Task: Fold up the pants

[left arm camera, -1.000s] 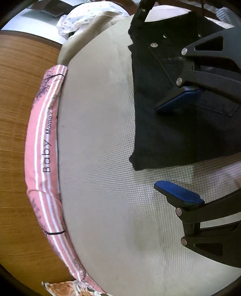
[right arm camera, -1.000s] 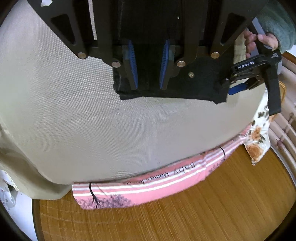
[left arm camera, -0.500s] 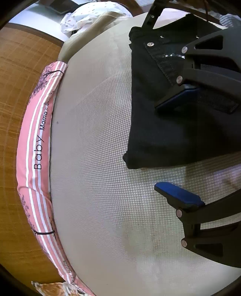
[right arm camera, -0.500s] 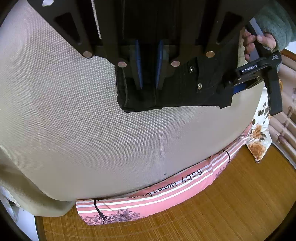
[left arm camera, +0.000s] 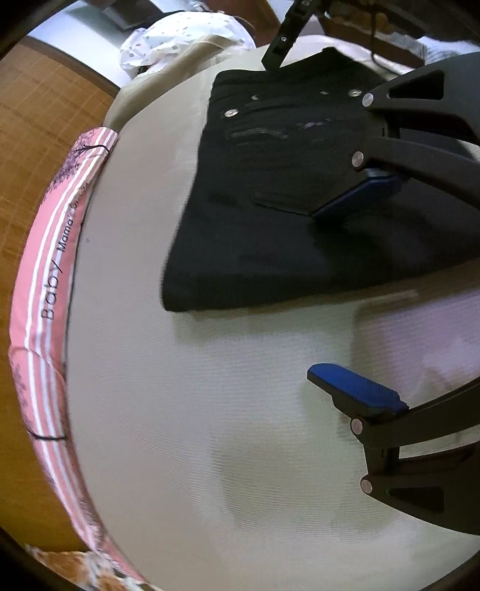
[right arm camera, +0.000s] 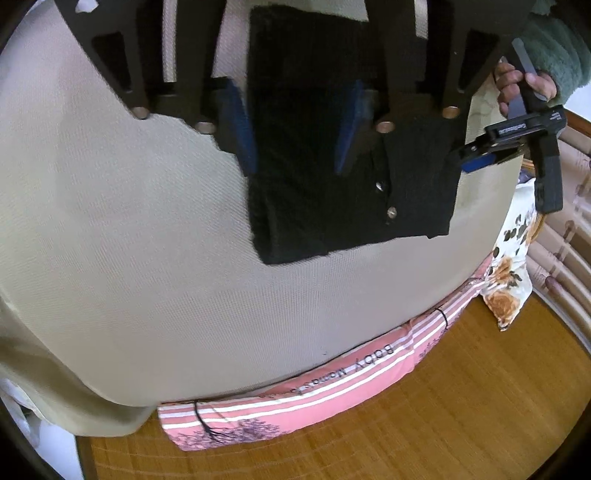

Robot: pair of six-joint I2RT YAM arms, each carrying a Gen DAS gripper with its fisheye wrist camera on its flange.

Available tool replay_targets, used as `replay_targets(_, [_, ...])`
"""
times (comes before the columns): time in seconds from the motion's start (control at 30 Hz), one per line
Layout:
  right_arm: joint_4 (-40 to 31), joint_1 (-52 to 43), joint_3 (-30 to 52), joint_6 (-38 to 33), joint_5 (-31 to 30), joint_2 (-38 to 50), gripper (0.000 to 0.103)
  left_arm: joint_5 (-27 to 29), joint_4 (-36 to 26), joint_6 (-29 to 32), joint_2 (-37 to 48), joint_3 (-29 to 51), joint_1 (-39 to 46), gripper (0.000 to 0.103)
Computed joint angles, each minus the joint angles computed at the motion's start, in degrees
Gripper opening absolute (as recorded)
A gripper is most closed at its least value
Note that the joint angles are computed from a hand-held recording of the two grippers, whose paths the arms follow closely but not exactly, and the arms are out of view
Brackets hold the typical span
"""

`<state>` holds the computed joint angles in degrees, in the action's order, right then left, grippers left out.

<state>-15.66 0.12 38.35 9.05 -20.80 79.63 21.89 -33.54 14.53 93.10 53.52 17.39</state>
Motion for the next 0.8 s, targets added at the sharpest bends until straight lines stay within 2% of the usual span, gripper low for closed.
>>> replay_targets(0.2, [-3.1, -7.5, -1.5, -3.5, -8.9, 1.4, 0.046, 6.9, -9.5, 4.0, 1.4, 1.2, 6.0, 0.079])
replay_targets(0.37, [-5.6, -13.1, -1.7, -7.4, -17.6, 5.9, 0.056, 11.2, -13.5, 6.2, 2.5, 1.8, 8.1, 0.079])
replay_targets(0.7, [-9.0, -19.5, 1.0, -16.0, -27.8, 15.6, 0.055, 14.9, -14.5, 5.2, 5.9, 4.2, 6.1, 0.079])
replay_targets(0.8, [-8.8, -19.4, 2.5, -16.7, -30.7, 18.7, 0.055, 15.5, -14.0, 3.7, 7.0, 5.2, 4.8, 0.079])
